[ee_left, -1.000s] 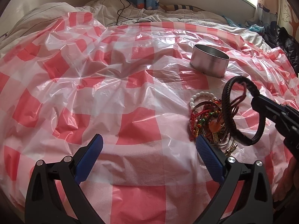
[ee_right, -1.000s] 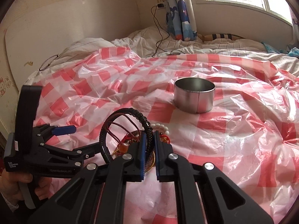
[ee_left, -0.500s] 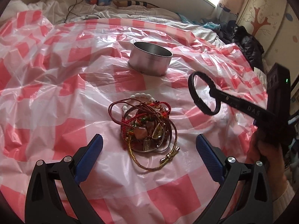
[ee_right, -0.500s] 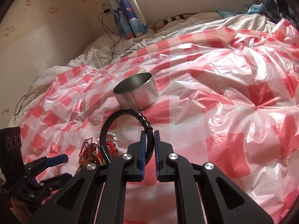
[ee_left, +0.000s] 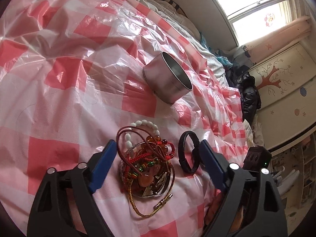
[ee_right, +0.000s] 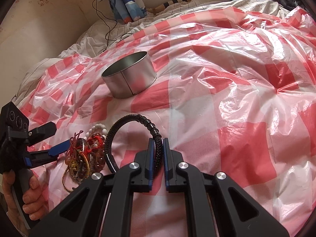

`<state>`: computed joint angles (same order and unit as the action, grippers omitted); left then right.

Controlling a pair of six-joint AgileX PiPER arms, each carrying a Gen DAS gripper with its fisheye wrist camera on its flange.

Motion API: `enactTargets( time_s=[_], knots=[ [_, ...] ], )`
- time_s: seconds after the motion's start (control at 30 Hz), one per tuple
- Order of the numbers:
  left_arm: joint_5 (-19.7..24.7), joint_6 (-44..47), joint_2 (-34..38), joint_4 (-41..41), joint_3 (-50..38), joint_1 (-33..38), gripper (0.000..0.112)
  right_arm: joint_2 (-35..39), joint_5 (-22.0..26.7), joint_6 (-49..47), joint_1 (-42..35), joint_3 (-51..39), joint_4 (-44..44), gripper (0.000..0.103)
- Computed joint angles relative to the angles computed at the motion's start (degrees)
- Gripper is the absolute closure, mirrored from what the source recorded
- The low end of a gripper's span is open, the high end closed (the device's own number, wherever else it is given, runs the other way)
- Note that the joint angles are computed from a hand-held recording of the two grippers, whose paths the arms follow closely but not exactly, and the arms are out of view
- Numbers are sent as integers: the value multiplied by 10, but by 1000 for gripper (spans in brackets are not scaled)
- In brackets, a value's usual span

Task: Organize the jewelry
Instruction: 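Lift the black bracelet toward the tin with the right tool while the left tool grasps red jewelry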

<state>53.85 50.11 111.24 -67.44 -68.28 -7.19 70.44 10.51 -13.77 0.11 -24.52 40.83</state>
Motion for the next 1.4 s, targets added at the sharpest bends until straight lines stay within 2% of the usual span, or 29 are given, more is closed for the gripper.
enactTargets(
  time_s=[0.03, 0.1, 0.13, 0.2, 0.23, 0.3, 0.37, 0.47, 0.57, 0.7, 0.83, 1.0, 1.13, 1.2, 1.27, 1.33, 1.4],
  knots=[
    [5, -11, 8, 5, -6, 1, 45, 2, -1, 0, 0, 0, 0, 94],
    [2, -30, 14, 19, -12, 5, 61, 7, -1, 6, 1, -1, -6, 94],
    [2, -33, 17, 19, -13, 7, 63, 8, -1, 4, 0, -1, -4, 93],
    [3, -32, 21, 15, -14, 10, 79, 9, 0, 0, -1, -2, -2, 93],
    [-3, -34, 19, 19, -13, 8, 83, 10, 1, 0, -1, -2, -2, 93],
    [-6, -30, 17, 17, -9, 9, 100, 11, 1, 2, -1, -2, -4, 93],
    [-4, -18, 15, 8, -7, 10, 111, 11, 0, 2, 0, -2, -3, 93],
    [-15, 11, -2, -6, 4, 10, 111, 12, 0, -1, -1, -2, -1, 93],
    [-6, 33, -10, -20, 10, 18, 111, 12, -1, 1, 0, -2, -3, 93],
    [23, 65, -14, -51, 17, 34, 111, 8, -6, -39, 0, 4, 38, 93],
    [40, 76, -19, -63, 18, 39, 111, -10, -16, -41, 9, 12, 41, 94],
    [44, 69, -52, -51, 20, 38, 111, -50, -26, -140, 17, 19, 141, 94],
    [45, 44, -74, -27, -17, 28, 111, -94, -11, -87, 14, 6, 81, 94],
    [43, 26, -73, -12, -54, 16, 111, -105, -4, 1, 17, -14, -18, 94],
    [40, 5, -62, 1, -97, 2, 111, -98, 1, 41, 13, -38, -72, 94],
    [32, -23, -40, 13, -148, -18, 111, -75, -1, 36, 1, -66, -81, 94],
    [23, -53, -9, 23, -204, -39, 111, -47, -2, -32, -21, -90, -24, 94]
  ],
)
